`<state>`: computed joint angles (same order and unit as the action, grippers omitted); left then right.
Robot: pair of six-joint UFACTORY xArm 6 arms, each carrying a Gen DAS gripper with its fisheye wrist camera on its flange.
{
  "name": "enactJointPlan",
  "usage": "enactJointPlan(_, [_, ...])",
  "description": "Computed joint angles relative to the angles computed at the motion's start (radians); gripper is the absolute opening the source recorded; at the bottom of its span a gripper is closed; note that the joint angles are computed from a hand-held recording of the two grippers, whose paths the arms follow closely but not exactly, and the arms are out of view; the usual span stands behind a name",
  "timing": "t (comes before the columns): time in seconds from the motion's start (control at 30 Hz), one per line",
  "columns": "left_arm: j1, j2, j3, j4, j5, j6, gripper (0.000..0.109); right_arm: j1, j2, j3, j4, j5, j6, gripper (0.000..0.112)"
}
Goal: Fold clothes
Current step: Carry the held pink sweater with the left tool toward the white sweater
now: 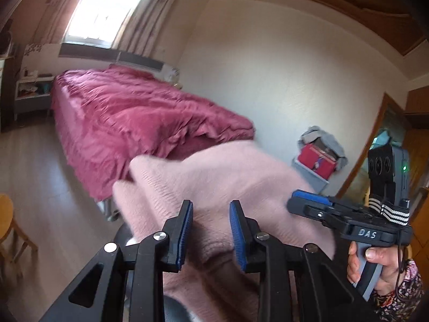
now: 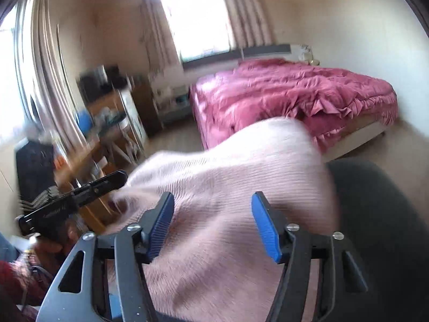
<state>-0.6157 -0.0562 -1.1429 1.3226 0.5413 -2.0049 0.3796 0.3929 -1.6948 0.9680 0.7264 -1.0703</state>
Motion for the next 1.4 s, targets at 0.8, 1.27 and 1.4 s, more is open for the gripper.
enactJointPlan(0.8, [-0.116,0.059,-0.048,0.002,0.096,0.087,0.028,0.099,-0.322,0.552,0.223,-0.160,-0.592,0.048])
enactJointPlan(1.27, [-0.234,0.093,-0.027,0.059,0.307,0.028,0.028,-0.018,-0.188,0.417,0.188,-0.295,-0.286,0.031])
enactJointPlan(1.4, [-0.280,0.136,-0.064,0.067,0.405,0.102,0.028,-0.055,-0.168,0.420,0.236,-0.262,-0.319,0.029])
